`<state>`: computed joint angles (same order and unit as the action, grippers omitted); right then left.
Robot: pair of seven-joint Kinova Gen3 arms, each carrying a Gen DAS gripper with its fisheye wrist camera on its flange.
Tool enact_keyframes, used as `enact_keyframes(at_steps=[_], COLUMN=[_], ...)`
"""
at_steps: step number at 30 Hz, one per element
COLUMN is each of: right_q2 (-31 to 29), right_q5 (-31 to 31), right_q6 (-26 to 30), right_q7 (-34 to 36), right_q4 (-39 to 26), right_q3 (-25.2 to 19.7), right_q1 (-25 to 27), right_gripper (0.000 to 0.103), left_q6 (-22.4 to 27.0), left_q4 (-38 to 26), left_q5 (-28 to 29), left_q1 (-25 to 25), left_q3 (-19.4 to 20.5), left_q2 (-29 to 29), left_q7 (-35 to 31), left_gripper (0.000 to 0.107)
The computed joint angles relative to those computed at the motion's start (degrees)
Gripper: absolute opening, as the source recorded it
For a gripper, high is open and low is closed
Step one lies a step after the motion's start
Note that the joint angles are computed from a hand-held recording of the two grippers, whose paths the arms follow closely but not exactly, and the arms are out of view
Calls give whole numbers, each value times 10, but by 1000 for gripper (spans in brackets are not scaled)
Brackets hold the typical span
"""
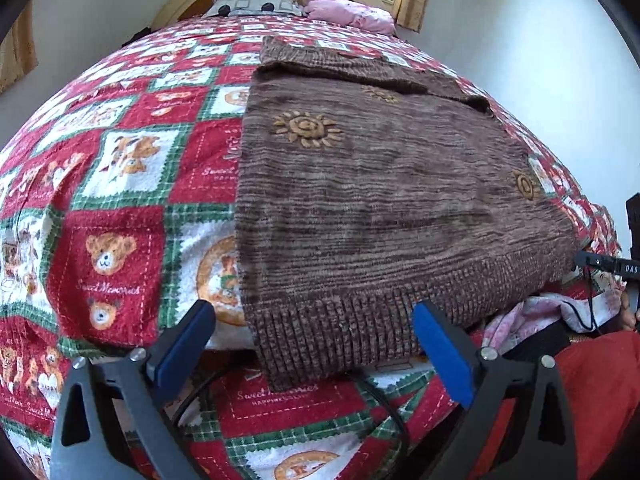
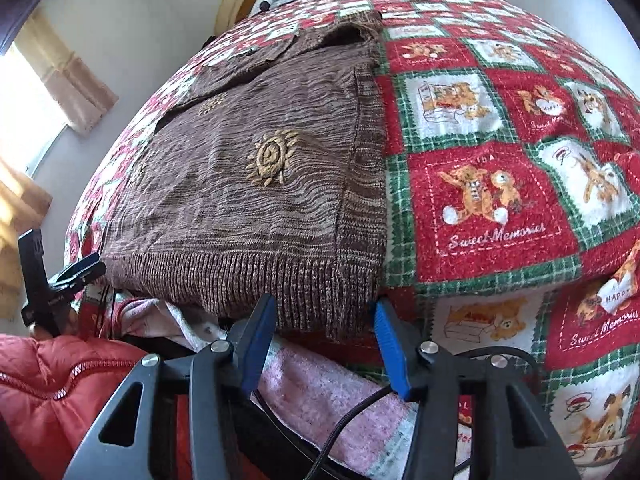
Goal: Fold small clothes
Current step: 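Grasp the sweater hem with both grippers and lift it toward the collar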
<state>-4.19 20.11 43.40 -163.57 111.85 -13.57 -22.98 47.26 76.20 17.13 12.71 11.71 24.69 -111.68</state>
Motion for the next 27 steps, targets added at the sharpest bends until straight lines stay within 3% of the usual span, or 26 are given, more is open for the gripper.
enact_keyframes(at_steps=[1, 2, 3, 4, 7, 10, 12, 14, 20, 27], right_q2=[0, 2, 6, 9, 15, 19, 14, -2, -39, -29], right_q5=[3, 5, 0, -14, -22, -8, -8, -16, -11, 34], right_q6=[1, 3, 8, 4, 3, 17, 11, -13, -52, -11], right_q7=[-1, 0, 10, 28, 41, 40, 38, 39, 12, -20], right_q4=[0, -1, -4, -5, -9, -18, -14, -1, 23, 3], right_q3=[-1, -2, 0, 5, 7, 4, 7, 12, -5, -33], right_q1=[0, -1, -2, -1, -2, -10, -11, -5, 24, 27], right_gripper=[50, 39, 13, 8, 8, 8, 7, 7, 7, 7], left_q6=[-2, -7, -10, -9, -9, -20, -15, 2, 17, 18], left_q4=[0, 4, 6, 5, 7, 14, 11, 1, -9, -10], left_q5=[-2, -2, -3, -2, 1, -11, -4, 9, 39, 70], left_q1=[2, 2, 2, 1, -1, 10, 5, -3, -15, -26], left_q3=[0, 0, 1, 3, 7, 2, 8, 12, 13, 19], left_q2=[0, -2, -3, -3, -5, -10, -10, -5, 0, -5], left_q7=[-2, -4, -7, -11, -25, -27, -37, -43, -44, -58], left_gripper=[100, 99, 95, 92, 84, 68, 40, 28, 12, 12])
